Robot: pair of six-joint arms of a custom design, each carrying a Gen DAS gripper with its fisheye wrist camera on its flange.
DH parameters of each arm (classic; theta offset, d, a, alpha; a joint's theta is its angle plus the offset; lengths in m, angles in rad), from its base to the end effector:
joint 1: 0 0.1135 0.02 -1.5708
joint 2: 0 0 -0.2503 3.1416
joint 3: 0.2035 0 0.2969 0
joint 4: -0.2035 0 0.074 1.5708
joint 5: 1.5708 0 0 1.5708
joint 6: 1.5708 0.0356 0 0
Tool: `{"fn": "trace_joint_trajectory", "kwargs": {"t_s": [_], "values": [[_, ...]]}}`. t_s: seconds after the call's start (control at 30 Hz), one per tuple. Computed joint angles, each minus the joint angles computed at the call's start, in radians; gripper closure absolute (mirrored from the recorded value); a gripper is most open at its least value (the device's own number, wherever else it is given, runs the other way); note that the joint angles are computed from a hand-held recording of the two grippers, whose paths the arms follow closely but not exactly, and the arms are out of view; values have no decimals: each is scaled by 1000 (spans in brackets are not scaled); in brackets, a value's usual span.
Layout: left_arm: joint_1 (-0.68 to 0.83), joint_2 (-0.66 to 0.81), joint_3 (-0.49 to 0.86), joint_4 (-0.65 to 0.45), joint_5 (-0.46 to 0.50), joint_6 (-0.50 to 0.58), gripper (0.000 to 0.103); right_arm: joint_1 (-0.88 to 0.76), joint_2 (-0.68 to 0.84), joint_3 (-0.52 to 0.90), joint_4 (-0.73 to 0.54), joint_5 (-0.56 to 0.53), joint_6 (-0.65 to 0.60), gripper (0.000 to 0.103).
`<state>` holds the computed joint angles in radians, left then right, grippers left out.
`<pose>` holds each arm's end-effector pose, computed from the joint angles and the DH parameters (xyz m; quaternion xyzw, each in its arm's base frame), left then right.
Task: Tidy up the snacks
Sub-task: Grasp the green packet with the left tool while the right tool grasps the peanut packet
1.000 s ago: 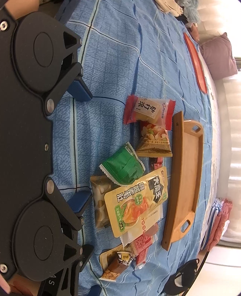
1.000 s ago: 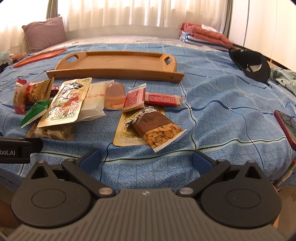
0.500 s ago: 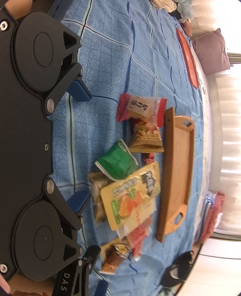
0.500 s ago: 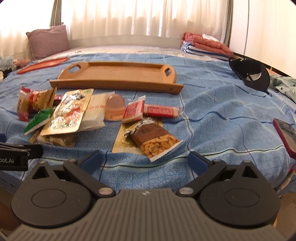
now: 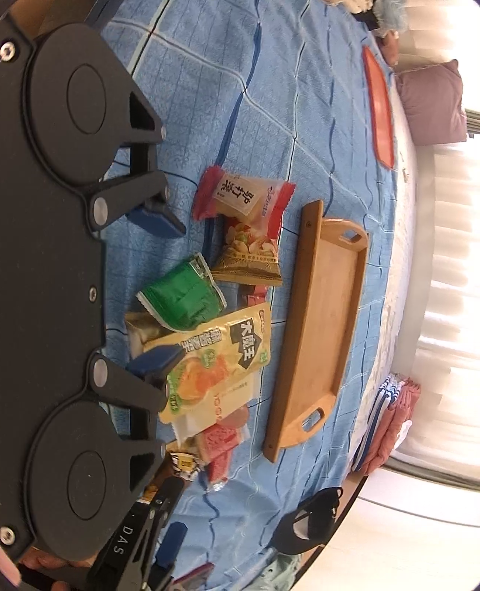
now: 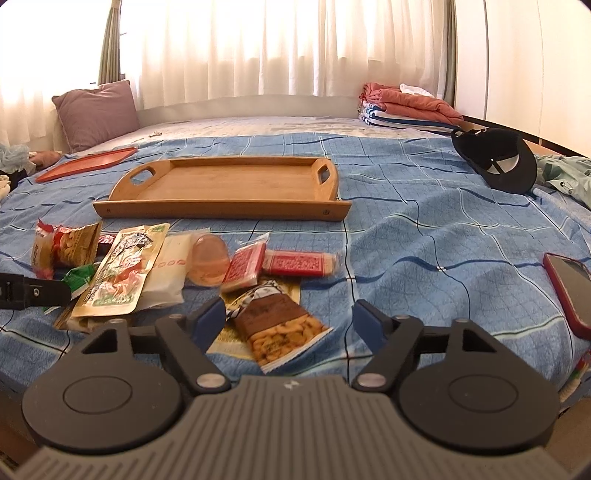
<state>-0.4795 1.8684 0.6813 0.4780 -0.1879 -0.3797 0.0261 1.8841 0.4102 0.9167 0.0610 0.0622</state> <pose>0.3052 -0.1512 0.0347 0.0060 0.9054 -0.0957 0.4135 0.2779 0.0051 0.0101 0.0306 0.8735 -0.0052 0.4859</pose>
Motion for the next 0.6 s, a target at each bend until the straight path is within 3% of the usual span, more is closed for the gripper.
{"fn": "trace_joint_trajectory", "kwargs": {"t_s": [0.2, 0.6], "values": [[20, 54, 64, -27, 24, -47, 48, -22, 29, 30, -20, -51, -11, 36], [80, 113, 86, 28, 161, -147, 63, -24, 91, 66, 10, -95, -77, 29]]}}
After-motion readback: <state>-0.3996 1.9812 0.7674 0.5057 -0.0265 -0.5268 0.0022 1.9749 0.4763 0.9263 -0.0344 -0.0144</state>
